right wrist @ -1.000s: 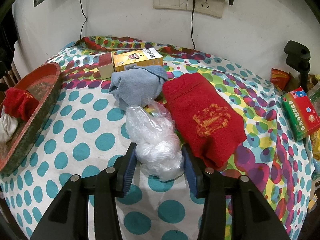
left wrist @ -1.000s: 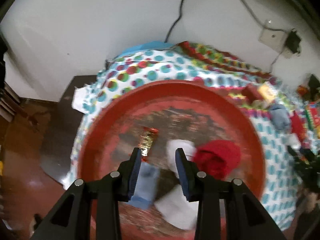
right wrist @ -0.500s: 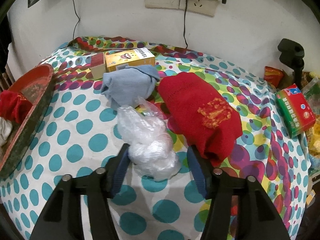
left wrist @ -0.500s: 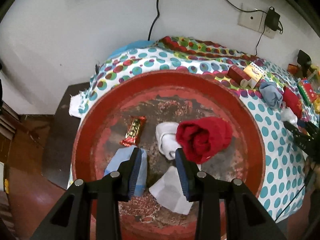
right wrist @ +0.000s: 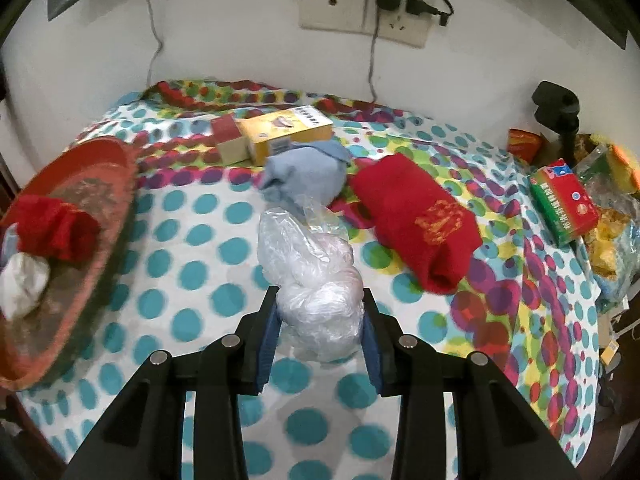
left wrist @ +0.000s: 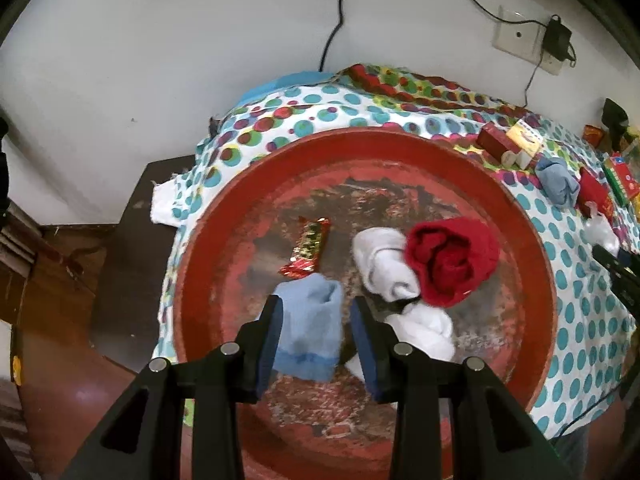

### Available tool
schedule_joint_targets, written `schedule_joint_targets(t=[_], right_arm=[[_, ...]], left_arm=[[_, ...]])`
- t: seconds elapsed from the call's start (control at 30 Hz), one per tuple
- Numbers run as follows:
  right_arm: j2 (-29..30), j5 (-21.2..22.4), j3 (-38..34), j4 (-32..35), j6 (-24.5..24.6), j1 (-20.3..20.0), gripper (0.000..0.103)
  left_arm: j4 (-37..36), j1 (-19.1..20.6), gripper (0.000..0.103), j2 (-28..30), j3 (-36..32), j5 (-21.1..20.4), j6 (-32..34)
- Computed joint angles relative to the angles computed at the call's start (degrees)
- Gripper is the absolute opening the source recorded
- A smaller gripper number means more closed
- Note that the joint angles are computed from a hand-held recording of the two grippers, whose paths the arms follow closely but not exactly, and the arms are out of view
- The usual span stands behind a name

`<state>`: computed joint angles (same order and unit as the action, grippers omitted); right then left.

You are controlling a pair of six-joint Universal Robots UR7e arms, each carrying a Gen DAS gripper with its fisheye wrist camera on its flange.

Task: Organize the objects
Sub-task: 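Carry the clear plastic bag onto the red tray and open the right tool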

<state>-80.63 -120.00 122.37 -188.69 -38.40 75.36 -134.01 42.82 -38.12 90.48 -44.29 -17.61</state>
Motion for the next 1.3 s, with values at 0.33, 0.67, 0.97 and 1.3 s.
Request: schedule_joint_targets(t=[0.33, 0.67, 0.97, 1.3], right_arm=[[2.2, -4.0, 0.5, 2.7, 4.2, 5.7, 0.035], [3.0, -4.9, 0.6, 7.6, 8.4, 10.1, 0.035], [6.5, -5.7, -0.3, 8.0, 8.7, 14.4, 0.035], [10.9, -7.1, -1.8, 9.7, 10.0, 17.2, 0.035]], left_arm=[[-3.0, 0.3, 0.036, -0.9, 1.8, -1.6, 4.5], [-2.5, 0.7, 0.036, -0.7, 2.5, 0.1, 6.3], [-3.3, 1.1, 0.036, -1.5, 3.2, -0.1, 6.3], [-3.4, 1.6, 0.036, -2.5, 3.8, -0.5, 5.8]])
